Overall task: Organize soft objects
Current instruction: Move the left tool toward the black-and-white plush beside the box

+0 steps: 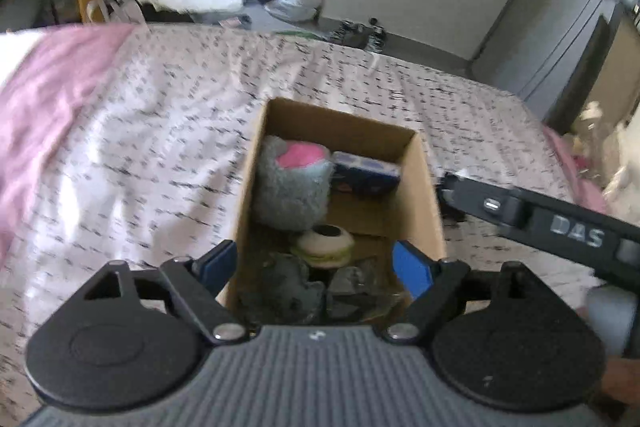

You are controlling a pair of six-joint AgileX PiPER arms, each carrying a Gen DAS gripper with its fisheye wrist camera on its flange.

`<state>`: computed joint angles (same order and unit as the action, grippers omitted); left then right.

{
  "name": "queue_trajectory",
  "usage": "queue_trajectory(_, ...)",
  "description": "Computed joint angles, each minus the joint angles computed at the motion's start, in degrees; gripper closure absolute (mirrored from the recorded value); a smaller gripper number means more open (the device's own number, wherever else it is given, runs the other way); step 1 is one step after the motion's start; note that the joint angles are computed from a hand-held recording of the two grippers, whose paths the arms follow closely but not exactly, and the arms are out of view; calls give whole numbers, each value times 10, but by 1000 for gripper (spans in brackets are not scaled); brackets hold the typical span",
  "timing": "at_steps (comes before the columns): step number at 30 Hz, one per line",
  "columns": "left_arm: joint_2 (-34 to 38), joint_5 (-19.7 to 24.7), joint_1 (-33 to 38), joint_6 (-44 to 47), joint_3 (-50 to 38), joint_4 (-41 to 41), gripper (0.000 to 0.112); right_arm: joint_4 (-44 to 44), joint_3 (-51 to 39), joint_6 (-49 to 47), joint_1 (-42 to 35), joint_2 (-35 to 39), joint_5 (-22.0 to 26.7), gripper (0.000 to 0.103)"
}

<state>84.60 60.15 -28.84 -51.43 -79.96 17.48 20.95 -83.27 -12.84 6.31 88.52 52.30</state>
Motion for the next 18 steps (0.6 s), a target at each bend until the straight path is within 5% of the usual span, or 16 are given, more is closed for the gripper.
queue_trajectory(18, 36, 59, -69, -29, -75, 15, 28, 70, 102, -158, -134, -72, -9, 3)
